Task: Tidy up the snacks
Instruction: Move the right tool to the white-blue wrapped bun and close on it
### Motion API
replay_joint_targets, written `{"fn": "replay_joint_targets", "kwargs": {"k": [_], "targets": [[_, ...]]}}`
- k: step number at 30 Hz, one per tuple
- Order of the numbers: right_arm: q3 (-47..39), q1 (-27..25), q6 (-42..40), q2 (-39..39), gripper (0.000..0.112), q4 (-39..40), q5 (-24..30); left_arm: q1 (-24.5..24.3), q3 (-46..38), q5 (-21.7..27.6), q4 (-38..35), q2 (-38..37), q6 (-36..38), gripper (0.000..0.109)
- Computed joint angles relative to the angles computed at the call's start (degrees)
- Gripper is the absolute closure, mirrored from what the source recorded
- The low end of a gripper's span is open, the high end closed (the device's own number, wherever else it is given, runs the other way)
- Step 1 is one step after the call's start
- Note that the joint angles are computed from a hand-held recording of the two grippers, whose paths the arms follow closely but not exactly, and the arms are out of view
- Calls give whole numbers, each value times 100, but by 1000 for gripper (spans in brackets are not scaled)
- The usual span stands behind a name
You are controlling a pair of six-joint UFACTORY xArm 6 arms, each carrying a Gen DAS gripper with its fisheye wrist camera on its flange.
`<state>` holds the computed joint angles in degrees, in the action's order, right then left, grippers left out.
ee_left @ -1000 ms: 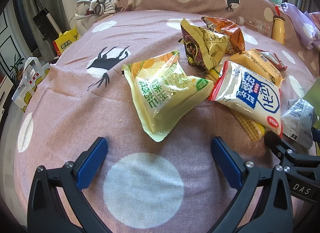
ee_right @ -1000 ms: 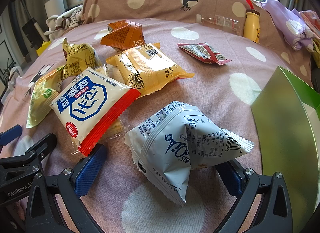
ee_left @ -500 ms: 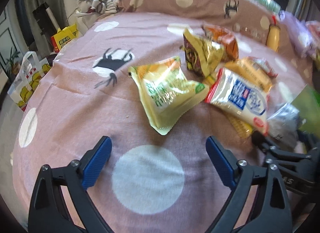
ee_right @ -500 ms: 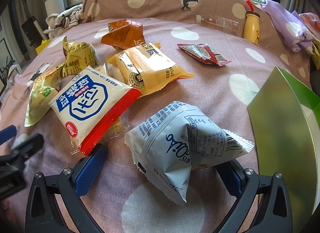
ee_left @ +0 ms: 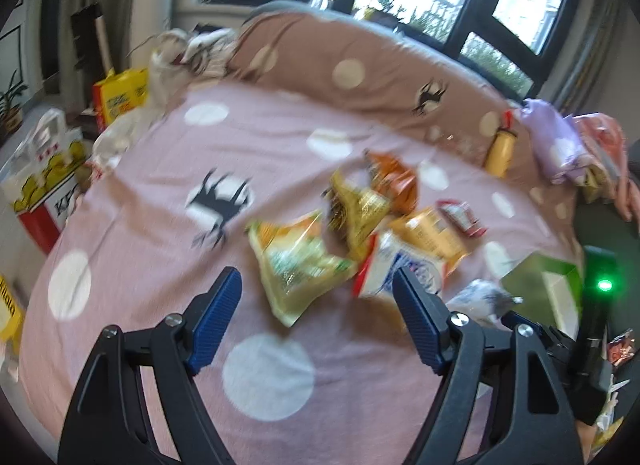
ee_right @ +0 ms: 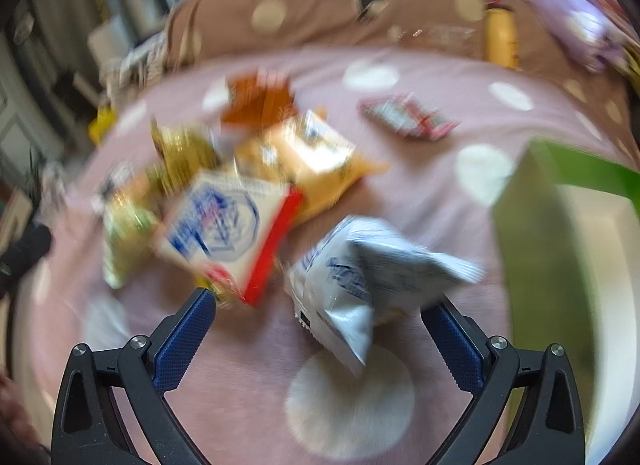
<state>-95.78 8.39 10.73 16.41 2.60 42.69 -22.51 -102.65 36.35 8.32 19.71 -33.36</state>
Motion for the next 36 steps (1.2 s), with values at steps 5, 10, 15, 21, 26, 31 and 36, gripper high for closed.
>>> {"fn": "replay_joint_targets", "kwargs": {"k": [5, 10, 15, 21, 26, 31, 36], "targets": [[-700, -63, -190, 54, 10, 851, 284, -19, -1167, 350, -933, 786, 955, 32], [-1277, -41, 212, 403, 24, 467, 467, -150, -1442, 428, -2116, 1126, 1881, 46], [-907, -280, 251, 287, 56, 1211, 624, -357, -1526, 482, -2849, 1211, 2635, 49], [-791, -407, 738, 295, 56, 981, 884, -483, -1944, 997, -3584, 1557, 3108, 59], [-878, -416, 819, 397, 56, 498, 729, -527, -2362, 1428, -4068, 1855, 3280, 62], [-1492, -518, 219, 894, 56, 838, 1081, -561, -2878, 1747, -4106, 2233, 3070, 67], [-1749, -567, -79, 1136, 56, 1074, 1512, -538, -3161, 1867, -4058, 2469, 2881, 71]]}}
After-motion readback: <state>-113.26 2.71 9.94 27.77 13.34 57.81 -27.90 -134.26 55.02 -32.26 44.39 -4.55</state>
